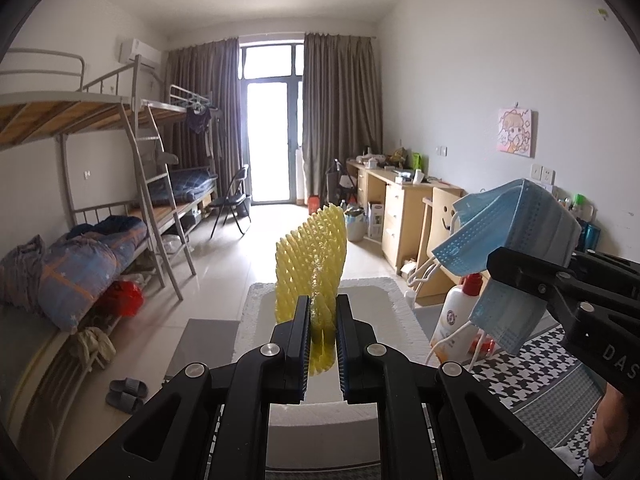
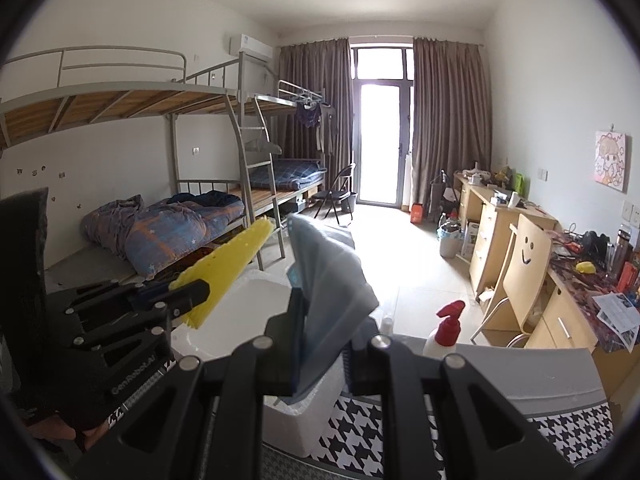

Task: Organize soft objects
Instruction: 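Carry the sponge over the white foam box with the left tool while the right tool carries the mask, then open the left tool to drop the sponge into the box while the right tool drops the mask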

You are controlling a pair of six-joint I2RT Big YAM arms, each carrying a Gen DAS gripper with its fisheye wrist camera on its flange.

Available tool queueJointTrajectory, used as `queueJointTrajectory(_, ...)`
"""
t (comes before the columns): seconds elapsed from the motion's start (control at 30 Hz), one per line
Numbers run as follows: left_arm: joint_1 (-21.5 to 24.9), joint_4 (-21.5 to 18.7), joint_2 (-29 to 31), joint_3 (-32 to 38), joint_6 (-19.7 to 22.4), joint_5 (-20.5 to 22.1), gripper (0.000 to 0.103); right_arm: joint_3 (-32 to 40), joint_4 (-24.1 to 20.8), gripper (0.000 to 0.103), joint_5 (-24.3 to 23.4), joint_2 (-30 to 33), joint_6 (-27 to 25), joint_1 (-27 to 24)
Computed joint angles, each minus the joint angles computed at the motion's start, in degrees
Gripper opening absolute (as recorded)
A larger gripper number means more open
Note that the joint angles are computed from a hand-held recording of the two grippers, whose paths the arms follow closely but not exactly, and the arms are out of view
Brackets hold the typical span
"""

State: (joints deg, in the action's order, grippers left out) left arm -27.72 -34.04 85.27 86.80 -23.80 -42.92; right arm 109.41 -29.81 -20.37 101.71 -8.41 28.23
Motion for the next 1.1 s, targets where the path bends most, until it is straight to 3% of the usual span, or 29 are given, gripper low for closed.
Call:
queueJointTrajectory(0.4, 2.24, -4.25, 3.02, 3.75, -1.00, 2.13, 0.012, 4.41, -1.85, 0.020, 1.14, 3.20, 0.91, 0.58)
queueJointTrajectory(0.8, 5.38, -6.79, 5.62, 5.47, -2.04, 10.28, 0.012, 8.04, -4.15, 0.020, 2.68, 5.65, 0.49, 1.38)
queueJointTrajectory(0.87, 5.62, -7.33, 5.92, 5.68, -1.93, 10.74, 0.016, 8.51, -4.57, 0.020, 2.99, 5.98, 0.33, 1.46)
queueJointTrajectory(0.97, 6.03, -8.56, 6.29, 6.02, -3.43, 11.36, 0.042, 9.39, -5.10, 0.020, 3.37, 6.53, 0.60, 1.49)
queueJointTrajectory(1.03, 5.97, -8.14, 5.99, 5.56, -3.73, 9.88, 0.068, 9.95, -5.72, 0.020, 3.44, 6.77, 0.85, 1.55)
queueJointTrajectory(1.1, 5.65, -7.12, 5.09, 4.41, -3.83, 7.94, 0.075, 10.17, -5.84, 0.020, 3.61, 6.87, 0.70, 1.54)
